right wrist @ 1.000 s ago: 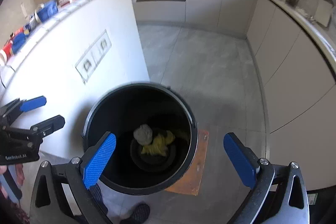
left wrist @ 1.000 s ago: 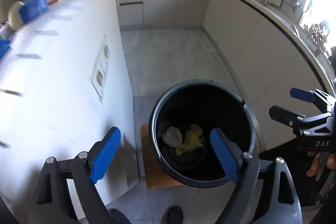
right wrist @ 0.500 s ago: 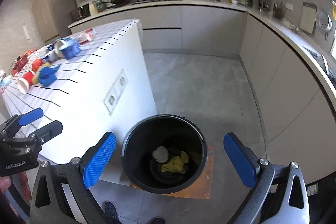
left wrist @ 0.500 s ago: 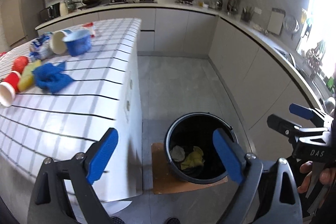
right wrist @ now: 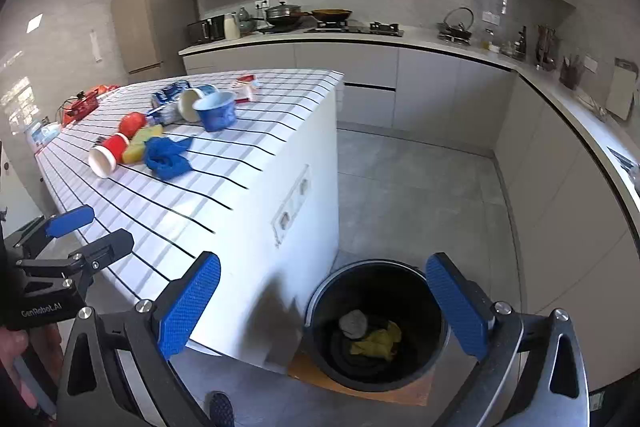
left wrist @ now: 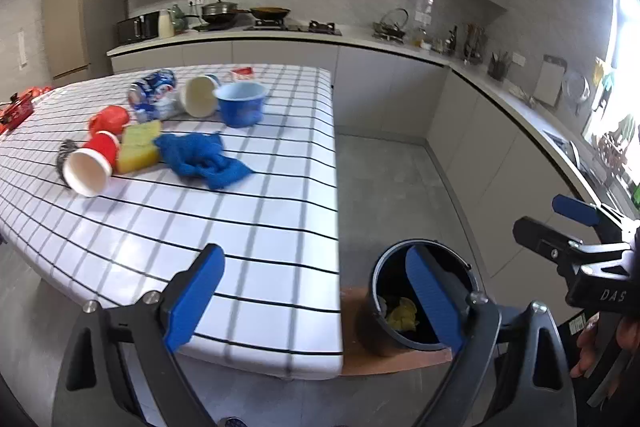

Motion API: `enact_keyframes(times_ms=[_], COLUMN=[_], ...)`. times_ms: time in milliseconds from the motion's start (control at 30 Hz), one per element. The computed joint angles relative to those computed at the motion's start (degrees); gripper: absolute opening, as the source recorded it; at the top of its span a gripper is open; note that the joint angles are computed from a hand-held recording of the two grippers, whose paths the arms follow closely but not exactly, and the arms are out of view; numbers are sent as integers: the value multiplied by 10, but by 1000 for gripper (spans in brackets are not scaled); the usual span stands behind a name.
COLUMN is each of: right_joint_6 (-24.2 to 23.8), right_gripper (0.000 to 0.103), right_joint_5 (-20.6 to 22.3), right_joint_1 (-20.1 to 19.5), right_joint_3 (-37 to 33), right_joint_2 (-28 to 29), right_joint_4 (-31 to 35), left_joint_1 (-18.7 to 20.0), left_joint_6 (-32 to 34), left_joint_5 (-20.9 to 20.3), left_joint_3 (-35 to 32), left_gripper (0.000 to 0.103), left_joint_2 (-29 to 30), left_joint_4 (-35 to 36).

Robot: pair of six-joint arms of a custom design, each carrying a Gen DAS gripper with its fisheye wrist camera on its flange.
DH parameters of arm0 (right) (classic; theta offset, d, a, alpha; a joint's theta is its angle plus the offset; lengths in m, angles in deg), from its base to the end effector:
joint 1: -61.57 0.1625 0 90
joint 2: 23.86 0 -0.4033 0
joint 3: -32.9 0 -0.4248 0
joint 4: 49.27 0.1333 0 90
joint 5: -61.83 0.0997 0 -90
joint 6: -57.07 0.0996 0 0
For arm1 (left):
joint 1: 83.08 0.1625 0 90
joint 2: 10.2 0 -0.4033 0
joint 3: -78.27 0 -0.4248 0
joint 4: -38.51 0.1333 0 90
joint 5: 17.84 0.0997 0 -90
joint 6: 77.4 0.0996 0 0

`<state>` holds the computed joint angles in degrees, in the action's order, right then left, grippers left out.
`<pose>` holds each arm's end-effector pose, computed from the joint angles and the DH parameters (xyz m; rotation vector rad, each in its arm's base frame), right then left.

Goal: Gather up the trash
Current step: 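Move both tools back from the bin toward the table items, then grasp the blue cloth with the right tool while the left tool grasps the red paper cup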

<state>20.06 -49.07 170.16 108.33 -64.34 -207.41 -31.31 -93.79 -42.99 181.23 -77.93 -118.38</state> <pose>0.3443 -0.7170 0.1577 1.0909 -2.3769 0.6911 -0.2000 -0.6150 0.3070 0.0264 2.1344 -1.1415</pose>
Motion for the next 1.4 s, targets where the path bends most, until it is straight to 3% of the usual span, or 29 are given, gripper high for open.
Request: enact_keyframes(times_ms=[733, 933, 1200, 1400], right_joint_6=[19, 20, 25, 25], right_gripper=[103, 103, 103, 96], right_joint_5=[24, 27, 20, 10], right_joint_1=[74, 88, 98, 99], right_joint_3=[-74, -113, -209, -312], right_joint_2=[94, 136, 218, 293], right_joint_4=[42, 59, 96, 143], left_joint_1=[29, 56, 114, 156], left_joint_6=[40, 71, 121, 154], left_joint_5=[57, 61, 29, -3], left_joint_3=[66, 69, 43, -11], left_gripper=[94, 94, 93, 93], left_joint_2=[-114, -144, -149, -111], left_joint_4=[-66, -82, -111, -120])
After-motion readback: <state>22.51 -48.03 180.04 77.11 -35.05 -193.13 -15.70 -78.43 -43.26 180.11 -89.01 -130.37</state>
